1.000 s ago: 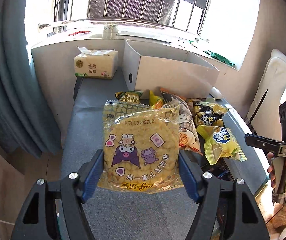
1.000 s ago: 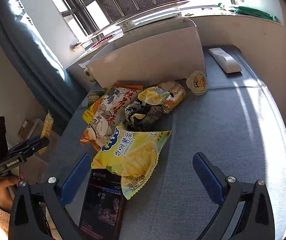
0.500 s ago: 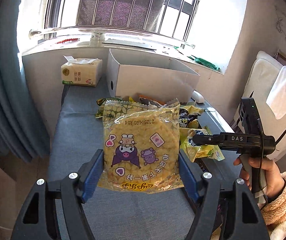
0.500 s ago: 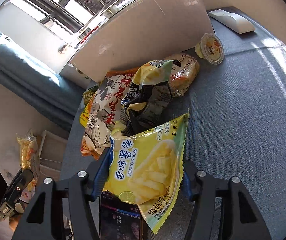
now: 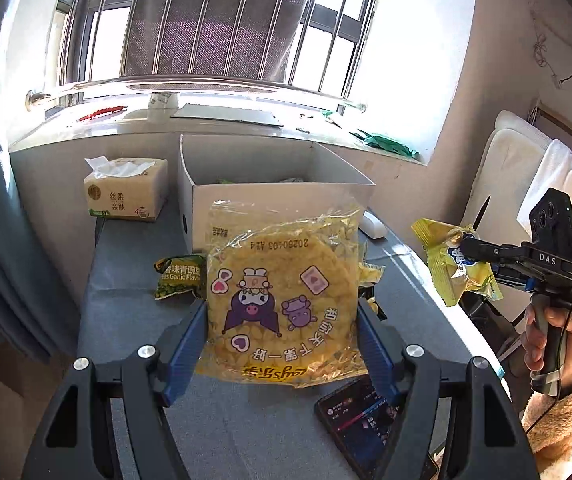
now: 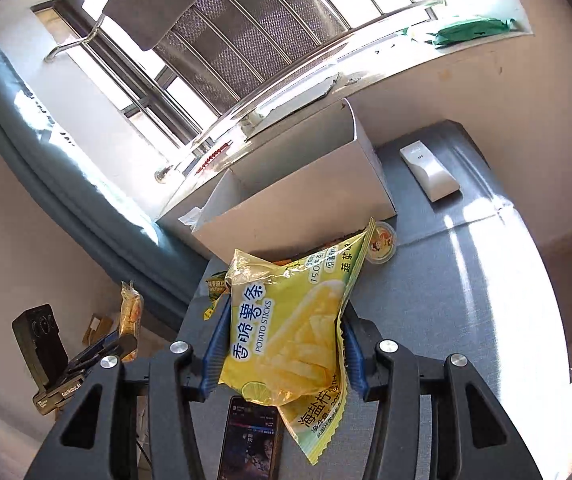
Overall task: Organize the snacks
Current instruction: 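Place cracker pack in box with left gripper while right carries potato-sticks bag in, then withdraw both grippers from the box toward the remaining snacks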
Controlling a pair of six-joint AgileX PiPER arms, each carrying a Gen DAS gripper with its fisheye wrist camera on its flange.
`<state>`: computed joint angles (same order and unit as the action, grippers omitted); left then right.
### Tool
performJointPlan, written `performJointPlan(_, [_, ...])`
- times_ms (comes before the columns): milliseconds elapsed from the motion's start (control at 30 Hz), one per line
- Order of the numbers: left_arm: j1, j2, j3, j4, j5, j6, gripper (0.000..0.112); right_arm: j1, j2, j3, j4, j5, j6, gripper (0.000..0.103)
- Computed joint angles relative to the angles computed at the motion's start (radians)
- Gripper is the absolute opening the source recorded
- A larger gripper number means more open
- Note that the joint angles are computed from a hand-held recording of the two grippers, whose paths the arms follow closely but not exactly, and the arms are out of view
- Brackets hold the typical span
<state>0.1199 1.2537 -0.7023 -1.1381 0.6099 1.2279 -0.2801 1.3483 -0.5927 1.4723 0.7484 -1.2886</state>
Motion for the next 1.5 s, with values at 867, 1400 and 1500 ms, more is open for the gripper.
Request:
performJointPlan(867, [-0.283, 0.938, -1.306, 0.911, 0.175, -1.091, 0.103, 0.313, 0.749, -1.219, -0.857, -0.101, 0.831, 0.092])
performJointPlan(1400, [-0.258, 0.484, -0.729, 0.863, -0.119, -0.927, 0.103, 0.318, 0.450, -0.874, -0.726, -0.239, 0.654, 0.103])
performJointPlan(1500, [-0.260, 0.355, -0.543, 0.806, -0.187, -0.860, 0.103, 0.302, 0.326, -0.692, -0.572, -0.280, 0.485, 0.103])
